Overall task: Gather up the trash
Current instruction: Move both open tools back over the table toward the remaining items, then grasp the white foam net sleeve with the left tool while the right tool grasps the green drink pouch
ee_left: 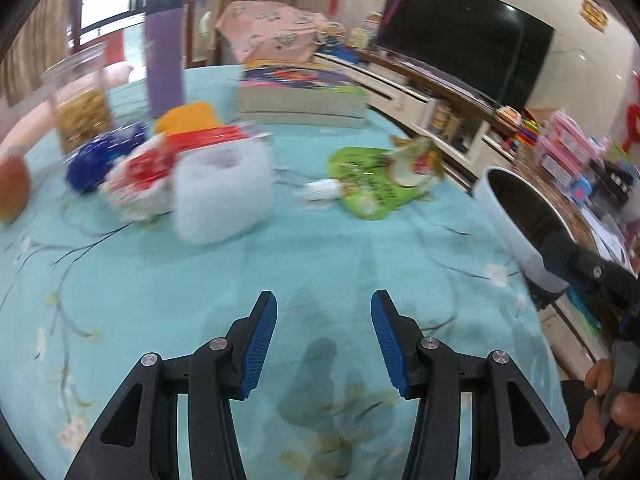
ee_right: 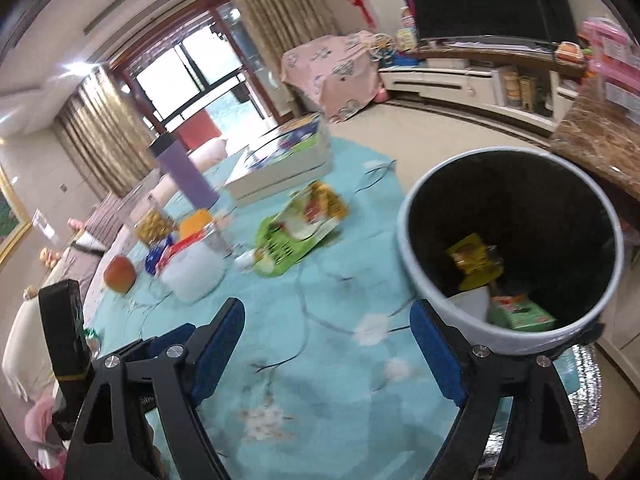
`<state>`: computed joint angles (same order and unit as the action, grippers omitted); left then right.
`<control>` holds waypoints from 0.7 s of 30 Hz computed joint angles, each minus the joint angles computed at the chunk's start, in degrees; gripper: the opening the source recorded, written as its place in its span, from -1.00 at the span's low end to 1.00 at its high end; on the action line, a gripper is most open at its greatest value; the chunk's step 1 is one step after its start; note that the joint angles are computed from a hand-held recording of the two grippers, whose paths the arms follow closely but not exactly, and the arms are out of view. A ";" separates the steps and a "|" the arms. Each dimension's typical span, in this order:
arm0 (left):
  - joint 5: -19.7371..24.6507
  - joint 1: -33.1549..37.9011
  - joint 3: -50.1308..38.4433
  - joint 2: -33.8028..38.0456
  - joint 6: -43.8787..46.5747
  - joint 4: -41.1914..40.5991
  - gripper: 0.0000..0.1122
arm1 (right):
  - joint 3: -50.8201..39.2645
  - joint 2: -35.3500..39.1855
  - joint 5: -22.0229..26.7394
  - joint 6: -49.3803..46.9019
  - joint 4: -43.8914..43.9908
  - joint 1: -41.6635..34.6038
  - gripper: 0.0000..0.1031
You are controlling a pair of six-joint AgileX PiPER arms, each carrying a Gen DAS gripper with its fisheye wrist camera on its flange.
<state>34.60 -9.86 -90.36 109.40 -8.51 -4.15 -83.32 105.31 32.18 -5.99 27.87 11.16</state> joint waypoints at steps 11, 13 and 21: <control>0.60 2.65 3.20 -3.12 -3.27 2.36 -0.13 | -3.09 5.11 -0.82 1.32 0.58 5.98 0.67; 1.09 3.16 2.20 -2.54 -3.07 2.15 -0.13 | -4.61 6.65 -0.80 2.14 0.07 6.47 0.68; 3.54 5.83 -6.16 3.64 -0.19 0.73 0.00 | -11.99 12.95 1.09 4.71 -1.32 6.76 0.67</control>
